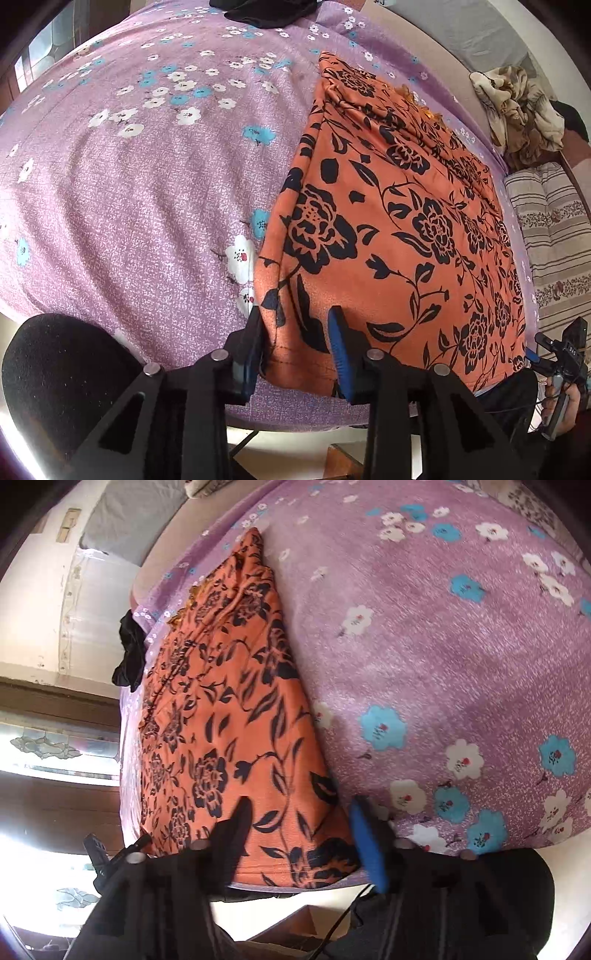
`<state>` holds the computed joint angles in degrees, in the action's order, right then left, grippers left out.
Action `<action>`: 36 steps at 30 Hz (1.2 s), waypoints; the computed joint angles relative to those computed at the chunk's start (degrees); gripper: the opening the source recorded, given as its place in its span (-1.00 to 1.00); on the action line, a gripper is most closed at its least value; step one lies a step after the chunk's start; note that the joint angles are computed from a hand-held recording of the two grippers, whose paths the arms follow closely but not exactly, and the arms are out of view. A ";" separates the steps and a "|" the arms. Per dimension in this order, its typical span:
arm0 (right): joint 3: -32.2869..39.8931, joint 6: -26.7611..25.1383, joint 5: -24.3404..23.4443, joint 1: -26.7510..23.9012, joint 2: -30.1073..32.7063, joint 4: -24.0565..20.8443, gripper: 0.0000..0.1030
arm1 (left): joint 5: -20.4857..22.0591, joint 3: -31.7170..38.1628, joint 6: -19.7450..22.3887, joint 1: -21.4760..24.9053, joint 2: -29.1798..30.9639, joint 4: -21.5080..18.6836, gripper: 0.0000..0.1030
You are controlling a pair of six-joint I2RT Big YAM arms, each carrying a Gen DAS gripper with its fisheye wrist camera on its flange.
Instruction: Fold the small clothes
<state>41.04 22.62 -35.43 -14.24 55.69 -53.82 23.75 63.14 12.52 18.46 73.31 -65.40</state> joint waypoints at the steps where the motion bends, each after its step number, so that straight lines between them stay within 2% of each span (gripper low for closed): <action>1: 0.89 -0.48 2.17 1.09 0.21 -1.06 0.54 | -0.16 0.00 -0.15 -0.13 0.07 0.22 -0.29; 2: 1.61 -1.39 4.38 2.03 0.73 -2.12 0.54 | -0.20 -0.11 -0.37 -0.18 0.04 0.55 -0.29; 4: 1.78 -1.70 5.03 2.71 2.21 -2.77 0.52 | -0.22 -0.42 -0.56 -0.25 -0.20 1.00 -0.27; 5: 1.98 -1.55 5.97 3.65 2.18 -2.71 0.43 | -0.23 -0.50 -0.44 -0.26 -0.38 1.08 -0.27; 6: 2.51 -2.80 6.53 4.95 2.30 -3.39 -0.02 | -0.22 -0.52 -0.40 -0.31 -0.43 1.12 -0.25; 7: 3.04 -4.06 6.33 6.07 2.87 -4.56 -0.23 | -0.17 -0.44 -0.51 -0.44 -0.18 1.30 -0.25; 8: 3.46 -3.97 8.00 7.75 3.37 -5.55 -0.33 | -0.22 -0.35 -0.69 -0.67 -0.01 1.43 -0.23; 10: 4.04 -4.80 12.19 10.87 4.47 -6.66 -0.33 | -0.51 -0.26 -1.02 -1.39 0.23 1.83 -0.18; 12: 3.71 -3.43 11.95 10.49 4.94 -5.99 -0.35 | -1.70 -0.44 -0.57 -2.17 0.02 2.25 -0.21; 13: 3.73 -3.25 11.29 10.05 4.99 -5.90 -0.42 | -2.48 -0.42 -0.18 -2.39 -0.09 2.36 -0.37; 14: 3.84 -3.49 11.26 9.88 4.71 -6.01 -0.76 | -2.82 -0.14 0.19 -2.42 -0.05 2.18 -0.87; 15: 3.75 -3.54 9.59 9.16 4.14 -5.71 -0.85 | -1.16 0.33 0.18 -1.80 -0.02 1.70 -0.86; 17: 3.77 -2.00 6.45 7.04 2.44 -4.66 -0.85 | 2.88 1.26 -1.05 -0.22 -0.63 1.78 -0.86; 19: 3.90 0.29 3.25 5.36 1.00 -2.92 -0.85 | 4.47 1.89 -1.61 0.37 -1.11 2.64 -0.86; 23: 3.30 1.22 2.75 6.10 3.10 -1.19 -0.85 | -0.24 0.93 -0.72 -1.18 2.33 1.76 -0.86; 27: 0.51 4.74 -0.54 5.05 4.42 2.36 -0.85 | 0.49 0.06 -0.50 -0.76 1.58 2.39 -0.86; 30: 1.00 4.34 -2.03 4.24 4.25 2.64 -0.85 | 0.82 0.88 -0.83 -1.17 1.91 2.58 -0.86; 36: 3.07 6.66 -6.46 3.11 5.48 6.80 -0.85 | 4.45 7.34 -3.42 -2.96 3.10 2.86 -0.86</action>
<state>44.11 29.28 -41.89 -11.13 61.18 -47.01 28.20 70.48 9.10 15.51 76.41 -62.55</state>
